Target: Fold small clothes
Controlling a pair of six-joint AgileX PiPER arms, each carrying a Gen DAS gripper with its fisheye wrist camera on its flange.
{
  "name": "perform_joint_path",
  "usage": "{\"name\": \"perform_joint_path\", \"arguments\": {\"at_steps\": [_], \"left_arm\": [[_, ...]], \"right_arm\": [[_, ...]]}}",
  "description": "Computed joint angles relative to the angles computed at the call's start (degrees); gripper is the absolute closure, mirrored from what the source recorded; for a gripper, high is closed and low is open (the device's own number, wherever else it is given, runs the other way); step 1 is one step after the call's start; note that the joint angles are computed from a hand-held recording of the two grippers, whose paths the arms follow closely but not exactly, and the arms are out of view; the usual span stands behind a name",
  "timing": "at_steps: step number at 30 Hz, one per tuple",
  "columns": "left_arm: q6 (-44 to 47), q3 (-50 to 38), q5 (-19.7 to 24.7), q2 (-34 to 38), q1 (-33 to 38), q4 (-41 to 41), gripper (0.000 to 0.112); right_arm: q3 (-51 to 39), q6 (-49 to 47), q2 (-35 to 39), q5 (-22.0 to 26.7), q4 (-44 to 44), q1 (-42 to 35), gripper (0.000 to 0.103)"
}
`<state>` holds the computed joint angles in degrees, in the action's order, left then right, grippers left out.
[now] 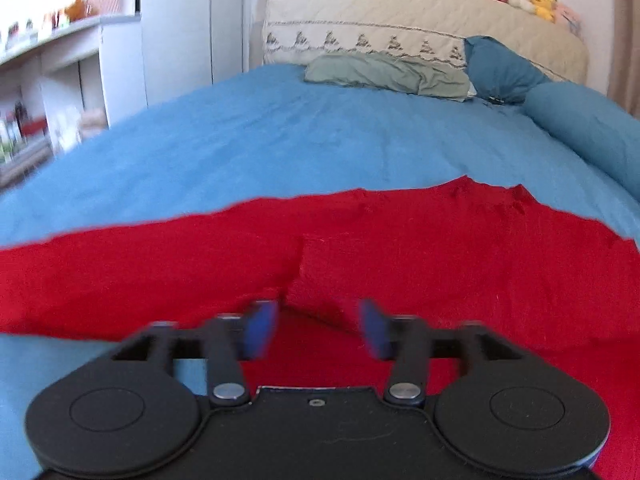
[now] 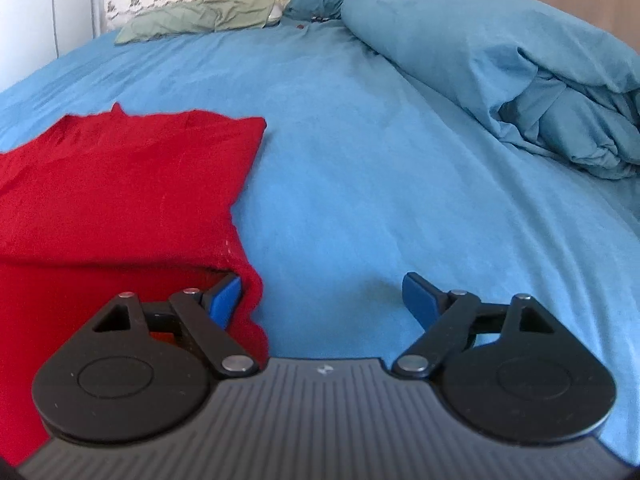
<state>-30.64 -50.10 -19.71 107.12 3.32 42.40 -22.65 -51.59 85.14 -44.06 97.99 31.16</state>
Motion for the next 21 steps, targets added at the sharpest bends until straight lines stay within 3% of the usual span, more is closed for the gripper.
{"name": "perform_joint_path", "arguments": {"at_steps": [3, 7, 9, 11, 13, 15, 17, 19, 21], "left_arm": [[0.0, 3.2, -5.6, -3.2, 2.0, 5.7, 0.039], [-16.3, -3.0, -6.0, -0.7, -0.5, 21.9, 0.024], [-24.0, -7.8, -4.5, 2.7, -2.9, 27.2, 0.023], [-31.0, -12.4, -2.2, 6.3, -4.8, 32.9, 0.023], [-33.5, -14.4, 0.0, 8.4, -5.7, 34.6, 0.023], [-37.2, -15.4, -0.9, 9.8, -4.5, 38.3, 0.023], [-37.8, -15.5, -2.4, 11.1, -2.9, 39.4, 0.023], [-33.5, -14.7, -4.0, 11.6, -1.7, 36.5, 0.023], [-27.8, -13.3, -3.8, 11.3, -2.1, 32.3, 0.022]], "right_arm": [[0.1, 0.5, -4.1, -4.9, -1.3, 7.2, 0.002], [-3.8, 11.4, -1.7, 6.7, -16.8, 1.6, 0.002], [-6.4, 20.5, 3.7, 9.4, -25.6, -1.0, 0.002], [-8.5, 23.1, 8.3, 11.2, -27.8, -2.9, 0.002], [-8.2, 23.9, 10.8, 11.2, -27.1, -4.0, 0.003], [-3.2, 30.4, 8.4, 9.8, -33.2, -4.1, 0.004], [-1.0, 29.0, 7.3, 8.3, -32.4, -2.9, 0.002], [-0.7, 25.9, 5.8, 8.1, -27.7, -2.3, 0.002], [0.6, 30.8, 3.5, 5.5, -31.0, -2.2, 0.002]]}}
